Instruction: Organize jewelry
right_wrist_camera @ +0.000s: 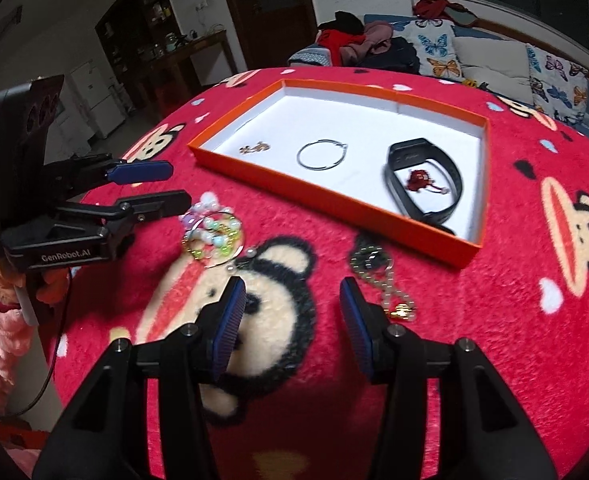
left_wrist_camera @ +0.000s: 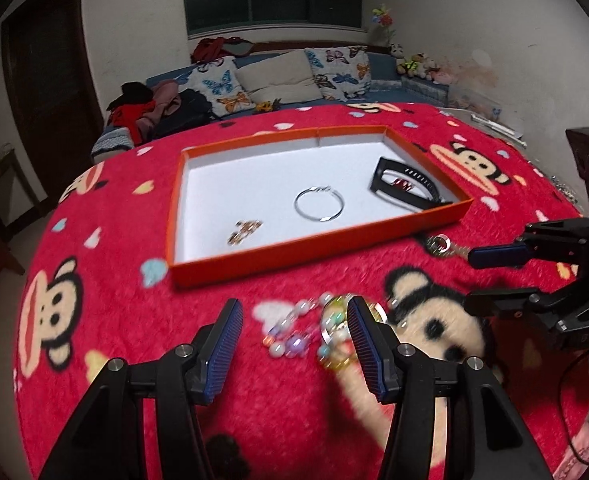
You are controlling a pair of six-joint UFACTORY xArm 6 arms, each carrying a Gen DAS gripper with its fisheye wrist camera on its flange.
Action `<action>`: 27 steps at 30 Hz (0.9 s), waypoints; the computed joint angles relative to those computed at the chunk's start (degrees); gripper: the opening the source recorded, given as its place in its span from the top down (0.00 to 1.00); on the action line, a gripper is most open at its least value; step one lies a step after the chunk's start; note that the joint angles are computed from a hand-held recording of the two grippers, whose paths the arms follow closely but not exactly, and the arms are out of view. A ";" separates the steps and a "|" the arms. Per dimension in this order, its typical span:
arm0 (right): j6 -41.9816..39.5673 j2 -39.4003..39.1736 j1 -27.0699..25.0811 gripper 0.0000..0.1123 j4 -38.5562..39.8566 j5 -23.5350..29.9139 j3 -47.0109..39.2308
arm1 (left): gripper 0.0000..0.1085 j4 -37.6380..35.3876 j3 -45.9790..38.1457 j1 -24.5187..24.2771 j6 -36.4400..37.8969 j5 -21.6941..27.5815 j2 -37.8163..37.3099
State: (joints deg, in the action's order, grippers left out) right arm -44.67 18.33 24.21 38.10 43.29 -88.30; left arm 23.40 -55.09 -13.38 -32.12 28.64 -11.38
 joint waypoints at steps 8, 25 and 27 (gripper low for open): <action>-0.51 1.31 2.11 0.68 -0.81 2.02 -1.49 | 0.47 1.93 4.29 0.96 -2.69 0.07 -3.23; 0.36 3.08 4.27 0.81 -4.80 1.34 -2.90 | 0.65 -2.44 0.18 3.25 3.40 -0.56 3.13; 0.38 3.20 4.15 0.81 -4.80 1.77 -3.15 | 0.65 -3.07 -0.14 3.24 4.83 -1.27 3.71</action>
State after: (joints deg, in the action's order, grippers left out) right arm -44.30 21.54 28.36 33.30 45.06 -91.45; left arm 20.33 -55.23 -10.13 -27.29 27.37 -7.67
